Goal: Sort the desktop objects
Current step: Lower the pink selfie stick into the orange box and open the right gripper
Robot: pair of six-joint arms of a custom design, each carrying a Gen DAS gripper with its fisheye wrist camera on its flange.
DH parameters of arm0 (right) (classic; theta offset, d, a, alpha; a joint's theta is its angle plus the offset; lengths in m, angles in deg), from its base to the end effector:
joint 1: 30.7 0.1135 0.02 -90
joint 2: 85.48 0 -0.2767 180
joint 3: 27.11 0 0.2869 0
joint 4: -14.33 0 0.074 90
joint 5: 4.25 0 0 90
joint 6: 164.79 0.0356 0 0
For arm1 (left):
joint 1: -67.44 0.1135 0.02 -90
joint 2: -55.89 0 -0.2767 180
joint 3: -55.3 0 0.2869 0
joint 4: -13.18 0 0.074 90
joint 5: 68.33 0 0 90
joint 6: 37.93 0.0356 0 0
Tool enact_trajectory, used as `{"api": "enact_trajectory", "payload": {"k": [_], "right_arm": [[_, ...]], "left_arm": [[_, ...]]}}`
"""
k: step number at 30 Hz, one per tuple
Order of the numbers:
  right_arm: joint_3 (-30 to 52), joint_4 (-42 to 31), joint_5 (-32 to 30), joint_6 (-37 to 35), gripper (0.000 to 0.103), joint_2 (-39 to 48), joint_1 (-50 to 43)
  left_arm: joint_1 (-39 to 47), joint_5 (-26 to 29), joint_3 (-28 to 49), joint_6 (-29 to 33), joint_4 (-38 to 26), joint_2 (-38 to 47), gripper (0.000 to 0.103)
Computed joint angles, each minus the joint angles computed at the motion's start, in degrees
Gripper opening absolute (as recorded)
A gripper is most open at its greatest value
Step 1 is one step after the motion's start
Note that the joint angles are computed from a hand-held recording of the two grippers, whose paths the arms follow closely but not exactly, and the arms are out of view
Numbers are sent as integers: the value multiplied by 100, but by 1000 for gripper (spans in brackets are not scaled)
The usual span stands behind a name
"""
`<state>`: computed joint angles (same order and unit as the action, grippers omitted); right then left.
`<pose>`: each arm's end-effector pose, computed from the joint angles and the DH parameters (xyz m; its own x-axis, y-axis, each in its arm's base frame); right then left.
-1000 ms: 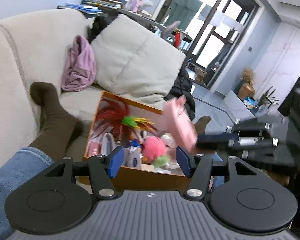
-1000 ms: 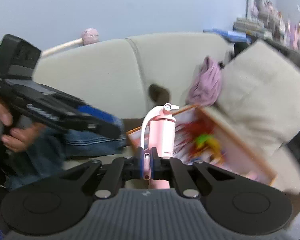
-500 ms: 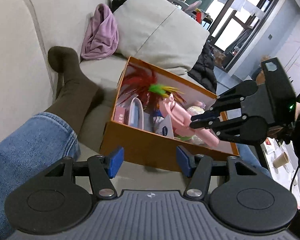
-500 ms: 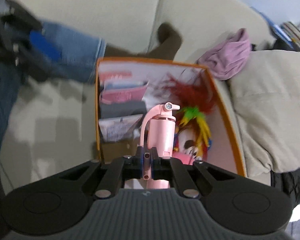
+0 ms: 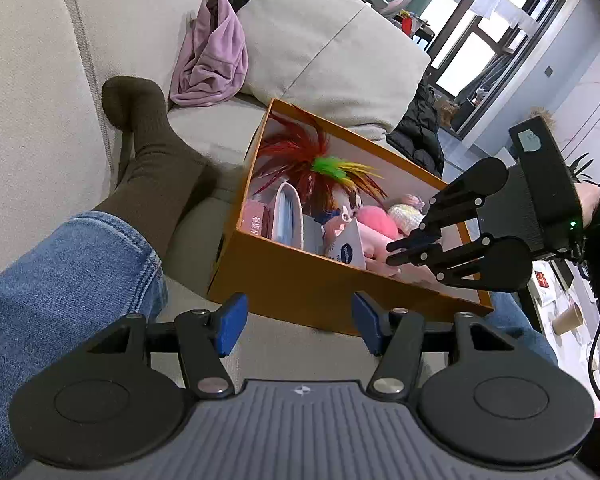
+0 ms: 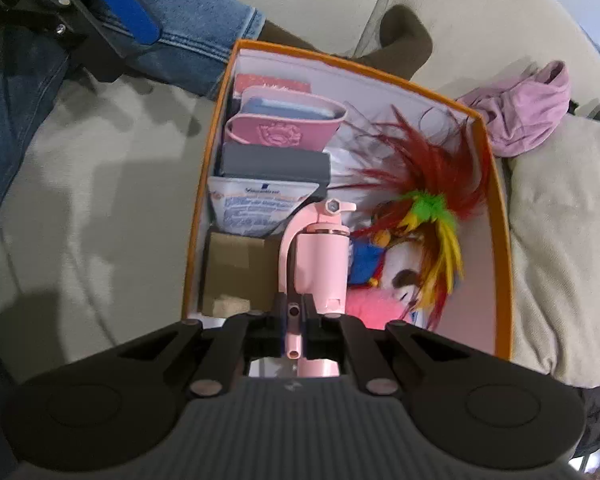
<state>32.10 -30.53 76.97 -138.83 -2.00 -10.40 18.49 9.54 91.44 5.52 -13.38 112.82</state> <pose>0.2692 0.1054 0.1685 -0.0295 -0.9583 -0.2842 -0.9603 0.1060 -0.2579 0.1442 -0.1542 0.1635 -0.7996 -0.1626 -0.5781 0.0921 0.9181 -0.3856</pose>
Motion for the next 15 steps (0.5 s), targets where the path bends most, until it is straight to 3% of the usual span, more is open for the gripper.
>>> {"api": "enact_trajectory", "payload": {"k": [6,15], "right_arm": [[-295,516,346,323,15,-82,66],[-602,450,188,545,14,-698,-214]], "left_arm": [[-217,-129,58,-34,-115,-46,68],[-555,-382,170,-134,-272,-46,68]]}}
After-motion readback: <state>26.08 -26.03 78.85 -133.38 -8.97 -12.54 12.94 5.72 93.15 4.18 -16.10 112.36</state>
